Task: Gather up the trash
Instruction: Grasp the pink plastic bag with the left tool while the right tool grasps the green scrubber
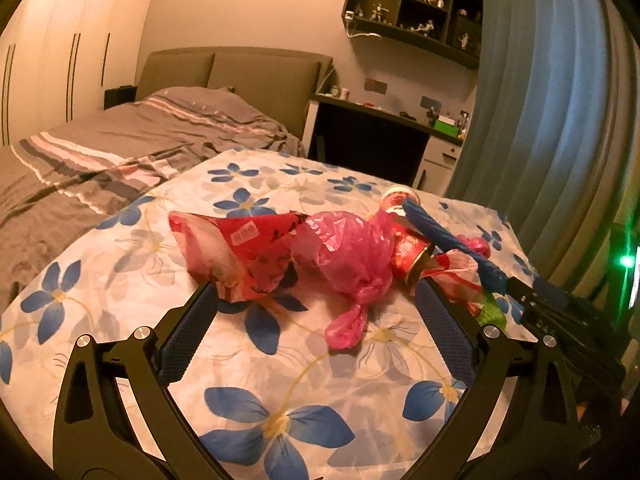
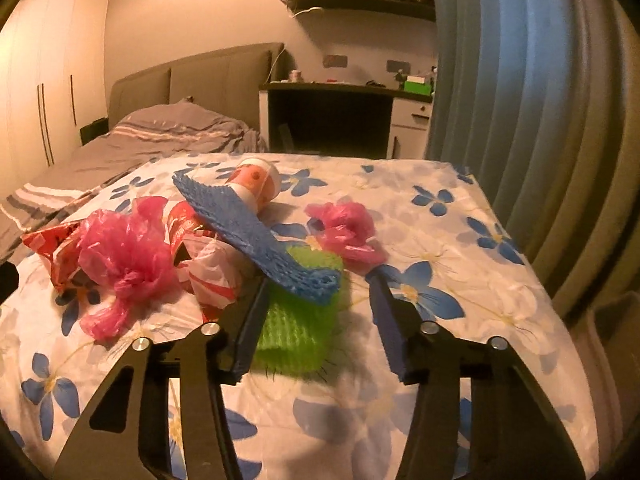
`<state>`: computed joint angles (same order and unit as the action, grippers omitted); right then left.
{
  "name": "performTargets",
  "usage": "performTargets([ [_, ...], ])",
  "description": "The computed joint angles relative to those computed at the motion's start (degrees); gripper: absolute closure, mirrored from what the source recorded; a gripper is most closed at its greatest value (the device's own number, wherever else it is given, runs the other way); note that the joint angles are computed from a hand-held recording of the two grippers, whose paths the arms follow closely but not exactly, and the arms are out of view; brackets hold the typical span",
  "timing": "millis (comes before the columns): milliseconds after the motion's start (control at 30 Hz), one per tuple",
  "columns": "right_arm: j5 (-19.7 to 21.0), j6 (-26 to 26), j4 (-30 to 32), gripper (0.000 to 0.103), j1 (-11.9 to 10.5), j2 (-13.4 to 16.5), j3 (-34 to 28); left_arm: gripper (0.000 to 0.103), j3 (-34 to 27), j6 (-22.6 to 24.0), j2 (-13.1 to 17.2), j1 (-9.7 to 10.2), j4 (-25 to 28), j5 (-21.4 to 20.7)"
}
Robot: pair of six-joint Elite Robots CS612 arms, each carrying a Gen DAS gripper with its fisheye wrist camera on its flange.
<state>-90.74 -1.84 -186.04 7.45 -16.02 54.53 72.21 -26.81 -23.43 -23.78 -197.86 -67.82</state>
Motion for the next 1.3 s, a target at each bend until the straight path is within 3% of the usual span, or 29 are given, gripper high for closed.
performTargets([
  [233, 3.29, -0.63, 4.46, 0.096, -0.27, 1.30, -3.13, 0.006, -3.44, 1.18, 1.39, 0.27, 3.38, -3.41],
  [433, 5.15, -0.16, 0.71, 0.098, -0.65, 0.38, -0.79, 0.006, -7.11, -1.00, 2.84, 0.90, 7.96, -6.34],
  [633, 5.83, 1.58, -3.95, 0.098, -1.10, -1.46, 2.75, 0.013, -11.58, -1.79, 4.64, 1.28, 13.57, -5.85],
  [800, 6.63, 2.19, -5.21, 0.098, -1.35, -2.27, 4.50, 0.031, -15.82, -2.60, 6.26, 1.86, 19.36, -7.57],
  [933, 6.55, 1.81, -6.12, 0.098, -1.40, -2.49, 5.26, 0.050, -18.10, -3.80, 7.12, 2.51, 23.51, -10.93],
  [1067, 7.09, 2.13, -6.52, 0.098, -1.53, -2.59, 5.54, 0.074, -18.35, -2.71, 7.30, 2.58, 23.17, -13.09],
  [1300, 7.76, 2.46, -8.31, 0.098, -1.74, -3.64, 7.48, 0.080, -13.32, -1.65, 4.97, 1.85, 16.27, -13.82],
])
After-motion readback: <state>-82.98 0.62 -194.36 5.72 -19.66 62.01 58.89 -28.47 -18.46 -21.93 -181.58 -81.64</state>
